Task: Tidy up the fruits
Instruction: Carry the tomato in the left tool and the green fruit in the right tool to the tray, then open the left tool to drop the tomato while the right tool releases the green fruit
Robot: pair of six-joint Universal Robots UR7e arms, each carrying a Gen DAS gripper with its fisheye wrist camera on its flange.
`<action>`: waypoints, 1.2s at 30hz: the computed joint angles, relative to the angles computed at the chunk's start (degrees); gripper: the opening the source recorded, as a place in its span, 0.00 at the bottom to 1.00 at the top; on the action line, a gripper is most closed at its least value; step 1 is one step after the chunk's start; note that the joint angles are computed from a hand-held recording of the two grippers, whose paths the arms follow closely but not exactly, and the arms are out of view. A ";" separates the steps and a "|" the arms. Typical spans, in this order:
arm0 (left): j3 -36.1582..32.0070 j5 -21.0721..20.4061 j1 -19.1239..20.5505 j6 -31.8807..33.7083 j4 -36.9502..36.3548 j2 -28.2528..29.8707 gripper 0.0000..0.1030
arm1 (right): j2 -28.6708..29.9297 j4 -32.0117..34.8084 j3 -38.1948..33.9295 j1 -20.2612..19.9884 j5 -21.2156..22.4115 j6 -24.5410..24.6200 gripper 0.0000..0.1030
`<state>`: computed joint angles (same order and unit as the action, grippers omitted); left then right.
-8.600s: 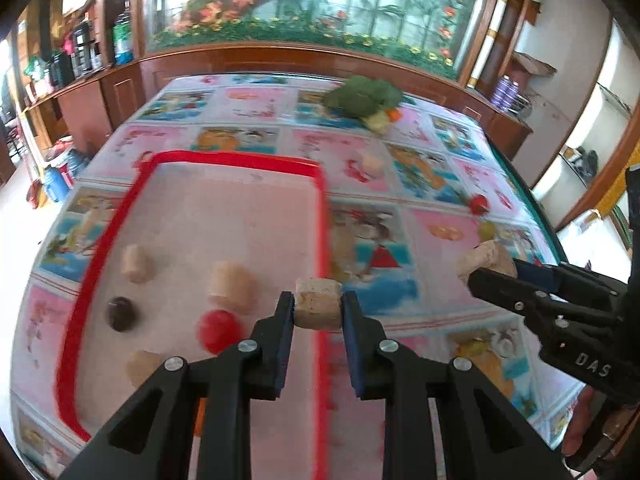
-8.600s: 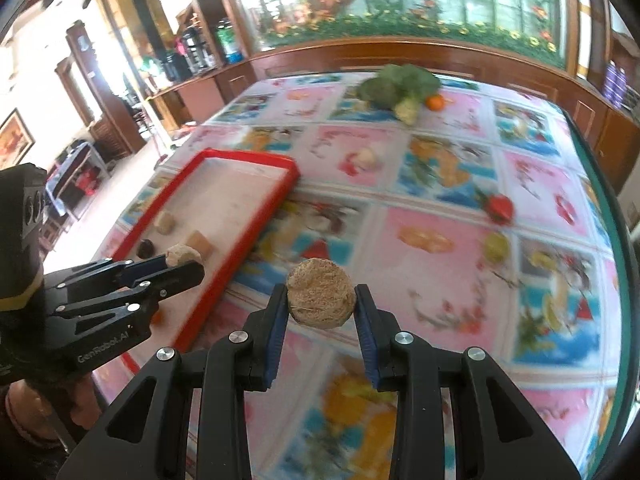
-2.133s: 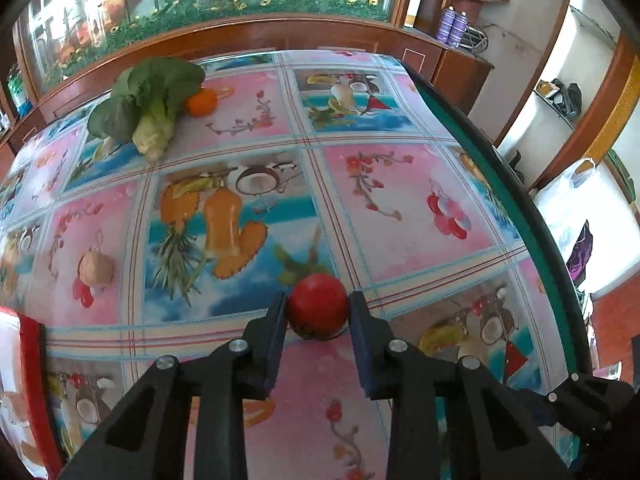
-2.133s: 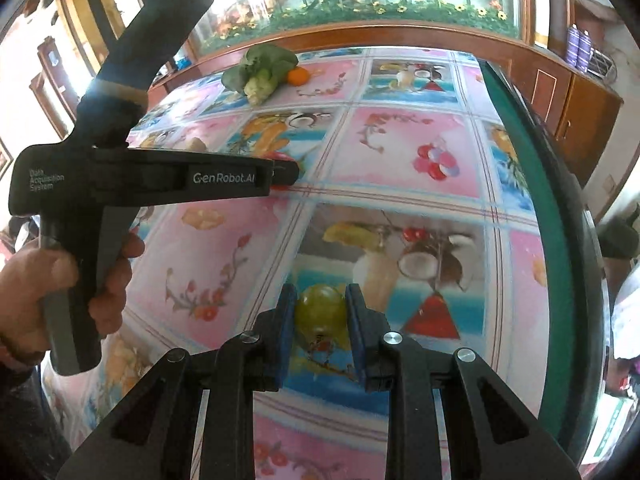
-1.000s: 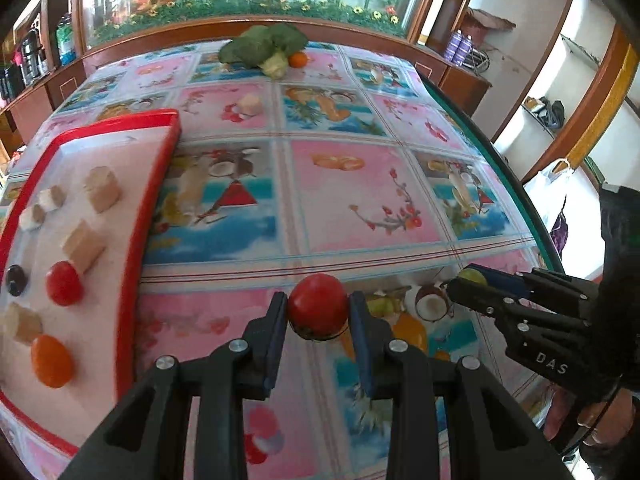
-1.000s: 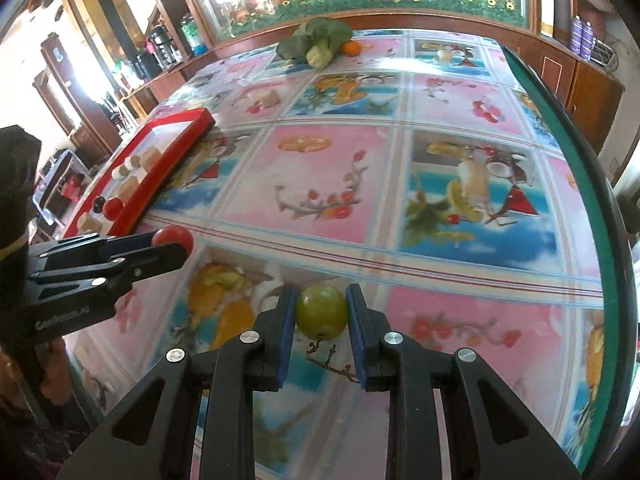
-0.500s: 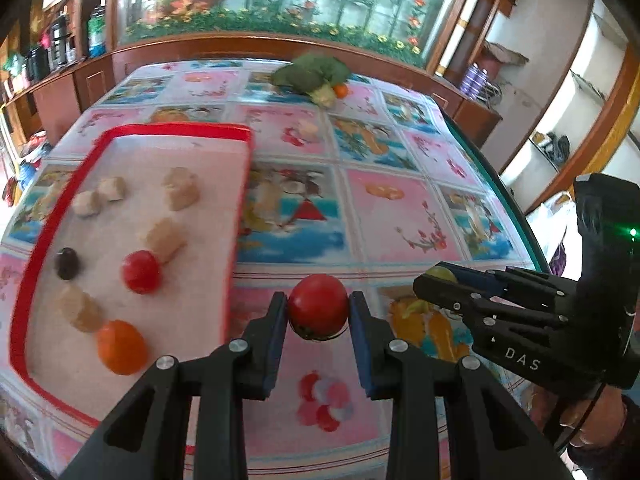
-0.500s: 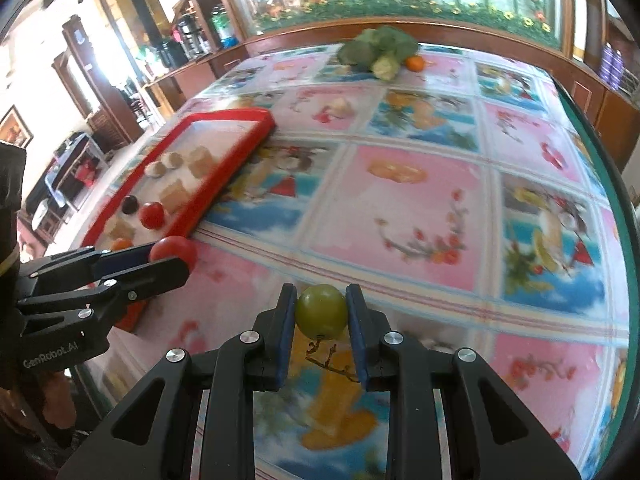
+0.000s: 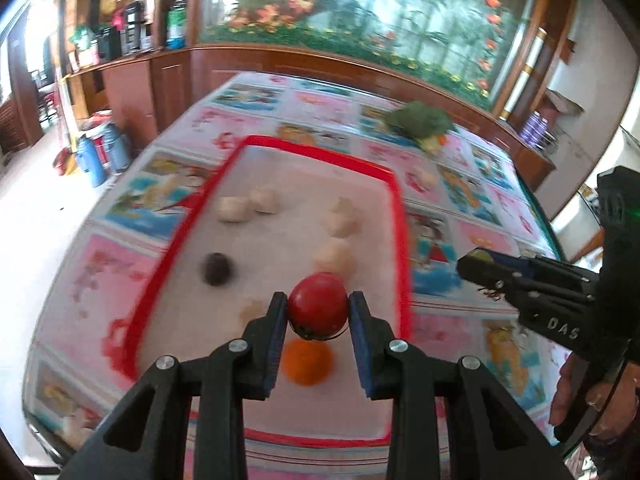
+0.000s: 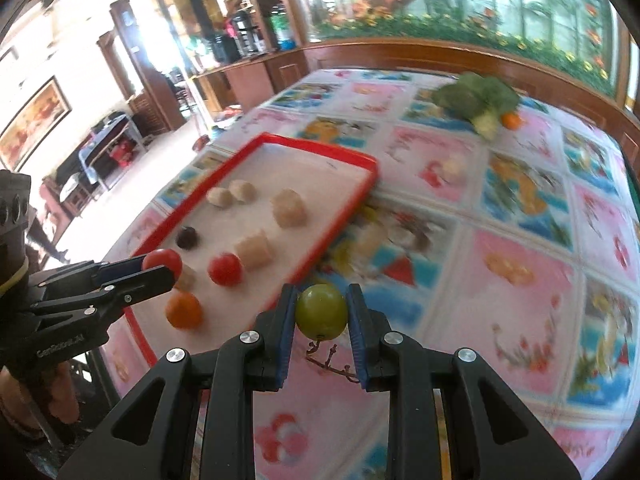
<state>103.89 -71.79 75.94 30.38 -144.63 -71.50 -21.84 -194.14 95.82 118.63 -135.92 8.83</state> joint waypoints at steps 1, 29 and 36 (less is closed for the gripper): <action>-0.64 0.63 0.37 -0.08 -0.37 0.34 0.33 | 0.62 0.69 -1.66 -0.07 0.53 -1.05 0.24; -8.61 5.08 6.03 -1.70 1.53 6.30 0.33 | 15.49 23.64 -31.84 -3.79 7.35 -9.56 0.24; -8.32 4.70 6.15 -2.00 0.99 6.34 0.33 | 16.54 26.45 -34.02 -4.03 6.46 -10.02 0.24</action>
<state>95.58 -67.08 82.09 28.38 -143.64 -65.16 -5.30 -167.69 61.80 114.60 -129.45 -1.19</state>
